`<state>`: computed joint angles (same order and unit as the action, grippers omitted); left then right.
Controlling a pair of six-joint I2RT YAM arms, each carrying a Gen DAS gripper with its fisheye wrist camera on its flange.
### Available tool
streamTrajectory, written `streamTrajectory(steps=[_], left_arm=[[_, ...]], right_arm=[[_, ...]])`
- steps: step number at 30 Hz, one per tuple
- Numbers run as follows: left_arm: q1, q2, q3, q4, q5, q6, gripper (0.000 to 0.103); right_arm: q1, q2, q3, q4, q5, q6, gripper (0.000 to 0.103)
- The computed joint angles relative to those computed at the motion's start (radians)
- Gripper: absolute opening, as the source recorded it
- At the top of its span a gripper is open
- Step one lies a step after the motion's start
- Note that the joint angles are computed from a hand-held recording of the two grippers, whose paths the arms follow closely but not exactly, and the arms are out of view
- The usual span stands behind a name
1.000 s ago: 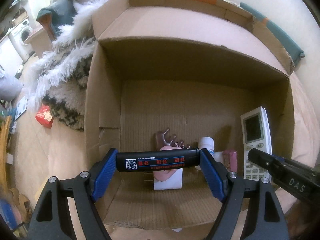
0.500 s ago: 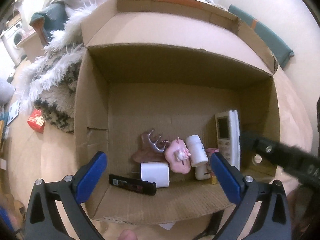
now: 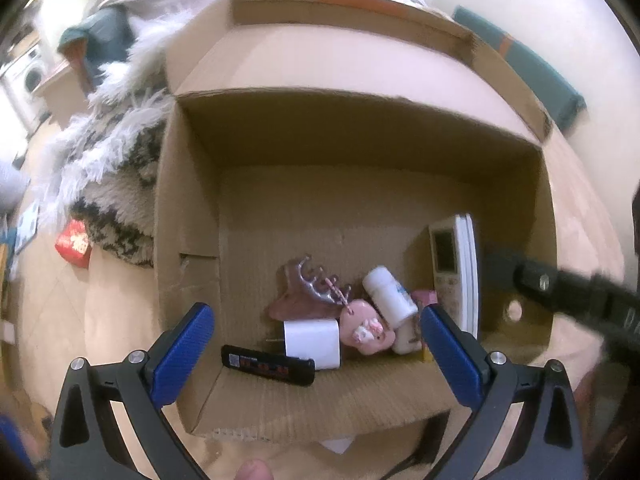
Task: Organize rigid objects
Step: 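Lift both open tools up out of the box, then grasp the white red-labelled pill bottle with the left tool while the right tool grasps the AA battery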
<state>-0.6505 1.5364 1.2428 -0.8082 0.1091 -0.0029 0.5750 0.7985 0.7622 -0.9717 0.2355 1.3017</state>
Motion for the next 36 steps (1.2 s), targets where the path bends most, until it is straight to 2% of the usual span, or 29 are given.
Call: streamTrajectory(steps=[5,9,11,14,16,20,29,33,36], left_arm=[[0.005,-0.013,0.012,-0.041,-0.009,0.014,0.103],[0.013,-0.035,0.033,-0.050,-0.068,-0.023,0.103],[0.025,-0.045,0.039,-0.064,-0.065,-0.037,0.103],[0.035,-0.055,0.044,-0.090,-0.068,-0.044,0.103],[0.044,-0.073,0.037,-0.101,-0.068,-0.039,0.103],[0.053,-0.132,0.015,-0.123,-0.095,-0.042,0.103],[0.178,-0.243,-0.087,-0.151,-0.081,-0.009,0.103],[0.234,-0.293,-0.140,-0.162,-0.060,0.003,0.103],[0.261,-0.313,-0.172,-0.170,-0.053,0.022,0.103]], right_arm=[[-0.007,-0.030,0.009,-0.004,-0.010,-0.008,0.082],[0.035,-0.048,0.033,-0.031,0.030,0.013,0.082],[0.063,-0.061,0.037,-0.048,0.046,0.038,0.082],[0.079,-0.090,0.021,-0.043,0.034,0.069,0.082],[0.057,-0.133,-0.012,-0.002,-0.017,0.078,0.082],[0.098,-0.148,-0.013,-0.011,-0.001,0.120,0.082],[0.269,-0.117,0.039,-0.109,0.108,0.232,0.082],[0.385,-0.098,0.060,-0.159,0.176,0.321,0.082],[0.524,-0.069,0.085,-0.235,0.249,0.441,0.082]])
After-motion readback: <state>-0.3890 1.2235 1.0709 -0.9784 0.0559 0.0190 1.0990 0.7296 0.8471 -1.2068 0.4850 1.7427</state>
